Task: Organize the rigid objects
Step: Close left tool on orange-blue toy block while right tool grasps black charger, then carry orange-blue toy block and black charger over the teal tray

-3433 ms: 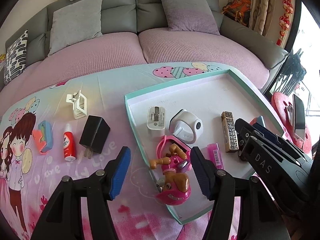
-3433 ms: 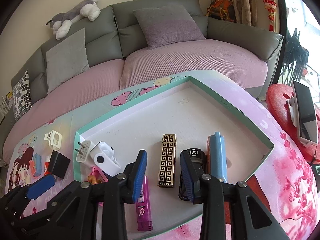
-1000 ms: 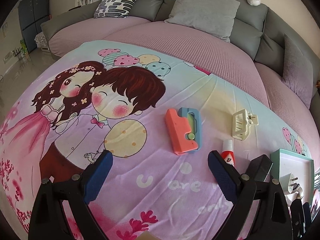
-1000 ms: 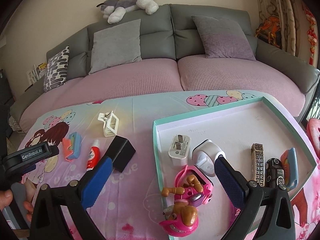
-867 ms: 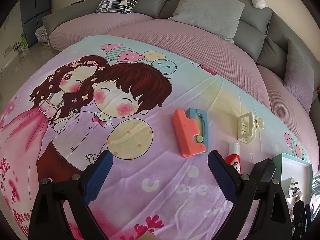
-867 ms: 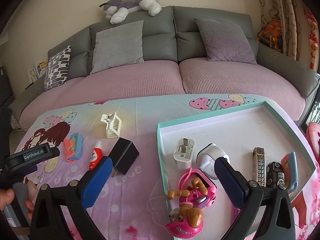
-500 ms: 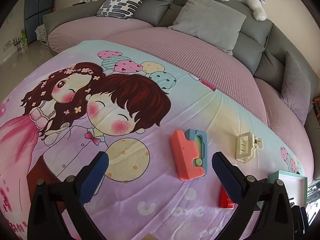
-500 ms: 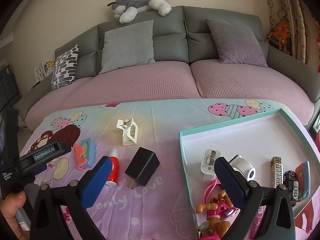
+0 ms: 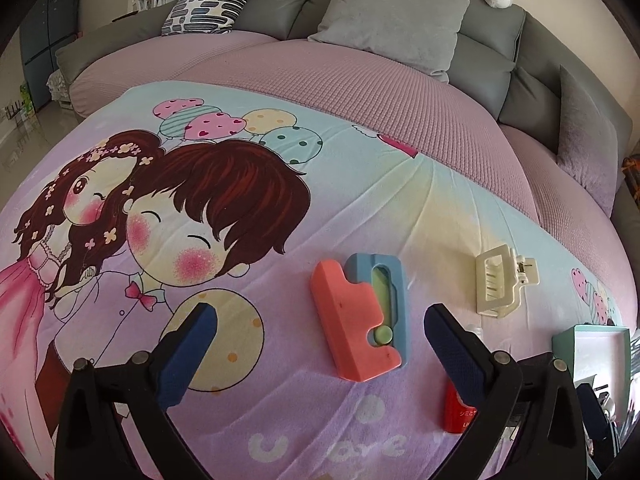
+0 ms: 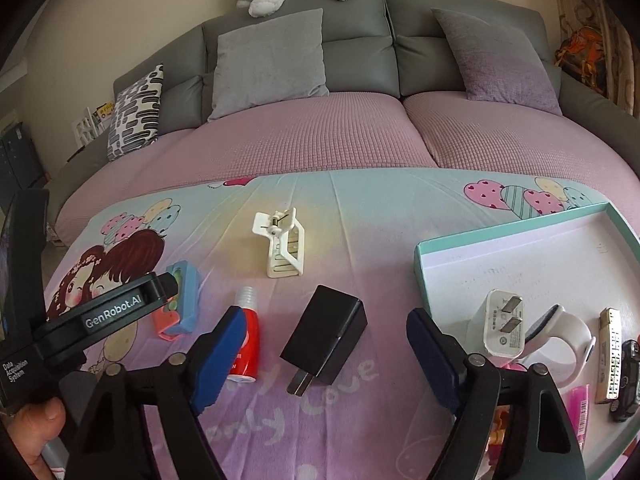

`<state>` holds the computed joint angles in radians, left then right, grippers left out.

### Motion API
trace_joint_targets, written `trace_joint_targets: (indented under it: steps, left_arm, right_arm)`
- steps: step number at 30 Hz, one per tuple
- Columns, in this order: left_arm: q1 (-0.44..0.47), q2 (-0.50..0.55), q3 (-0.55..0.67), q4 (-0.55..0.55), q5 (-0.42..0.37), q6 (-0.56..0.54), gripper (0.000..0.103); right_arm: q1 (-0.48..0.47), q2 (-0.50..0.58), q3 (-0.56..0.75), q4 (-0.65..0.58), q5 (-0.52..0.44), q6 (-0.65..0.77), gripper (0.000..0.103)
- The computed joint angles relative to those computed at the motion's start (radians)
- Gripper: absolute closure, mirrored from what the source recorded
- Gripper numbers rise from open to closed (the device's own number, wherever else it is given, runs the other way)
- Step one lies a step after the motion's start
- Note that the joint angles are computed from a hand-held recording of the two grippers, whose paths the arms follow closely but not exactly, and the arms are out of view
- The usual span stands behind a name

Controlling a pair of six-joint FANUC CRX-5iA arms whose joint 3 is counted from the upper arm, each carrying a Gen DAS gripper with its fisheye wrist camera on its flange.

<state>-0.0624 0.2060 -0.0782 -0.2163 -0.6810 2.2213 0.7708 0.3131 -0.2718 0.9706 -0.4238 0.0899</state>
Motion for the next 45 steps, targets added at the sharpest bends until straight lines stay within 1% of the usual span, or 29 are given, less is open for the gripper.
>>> trace_joint_targets:
  steps: [2,4,8,10,14,18,20,27,29,30,31,33,34,36,37,39,40,43,45]
  left_arm:
    - [-0.002,0.008,0.006,0.000,-0.004,0.000,0.000]
    - [-0.001,0.015,0.008,0.006,-0.003,-0.009,0.000]
    - [-0.009,0.035,0.024,-0.003,-0.014,-0.007,0.000]
    - [-0.016,0.047,0.040,-0.024,-0.029,0.003,0.000]
    - [-0.033,0.066,0.070,-0.071,-0.061,0.023,0.000]
    - [-0.046,0.083,0.093,-0.112,-0.088,0.039,0.000]
    - [-0.054,0.092,0.107,-0.136,-0.104,0.051,0.000]
    - [-0.069,0.111,0.131,-0.186,-0.121,0.080,0.000]
    - [-0.070,0.111,0.133,-0.189,-0.122,0.081,0.000]
    - [-0.071,0.111,0.134,-0.191,-0.123,0.082,0.001]
    - [-0.072,0.110,0.134,-0.192,-0.123,0.080,0.003]
    - [-0.079,0.108,0.139,-0.208,-0.127,0.084,0.015]
    - [-0.085,0.107,0.143,-0.217,-0.129,0.084,0.019]
    - [-0.090,0.108,0.146,-0.215,-0.127,0.063,0.033]
    - [-0.092,0.108,0.146,-0.211,-0.124,0.050,0.036]
    - [-0.096,0.109,0.150,-0.205,-0.122,0.031,0.047]
    - [-0.098,0.110,0.152,-0.204,-0.124,0.025,0.049]
    - [-0.099,0.108,0.152,-0.201,-0.125,0.018,0.056]
    - [-0.099,0.106,0.150,-0.197,-0.123,0.019,0.057]
  right_arm:
    - [0.002,0.010,0.009,-0.016,-0.002,0.011,0.023]
    - [0.004,0.017,0.017,-0.032,-0.006,0.025,0.028]
    - [0.007,0.029,0.030,-0.073,-0.009,0.055,0.030]
    - [0.009,0.035,0.038,-0.088,-0.015,0.069,0.035]
    - [0.011,0.047,0.051,-0.111,-0.023,0.093,0.035]
    - [0.016,0.062,0.069,-0.139,-0.046,0.117,0.040]
    - [0.015,0.065,0.071,-0.150,-0.048,0.123,0.041]
    - [0.014,0.074,0.069,-0.119,-0.060,0.107,0.042]
    - [0.015,0.074,0.067,-0.108,-0.070,0.098,0.044]
    - [0.015,0.074,0.066,-0.102,-0.075,0.089,0.047]
    - [0.013,0.072,0.063,-0.097,-0.078,0.078,0.052]
    - [0.009,0.068,0.057,-0.092,-0.077,0.062,0.057]
    - [0.006,0.065,0.056,-0.094,-0.074,0.062,0.060]
    - [0.001,0.060,0.050,-0.094,-0.065,0.056,0.063]
    - [-0.001,0.058,0.047,-0.093,-0.060,0.051,0.065]
    - [-0.004,0.054,0.042,-0.086,-0.055,0.042,0.069]
    - [-0.005,0.052,0.039,-0.083,-0.052,0.040,0.071]
    - [-0.008,0.050,0.037,-0.087,-0.040,0.038,0.071]
    - [-0.011,0.046,0.032,-0.084,-0.032,0.031,0.072]
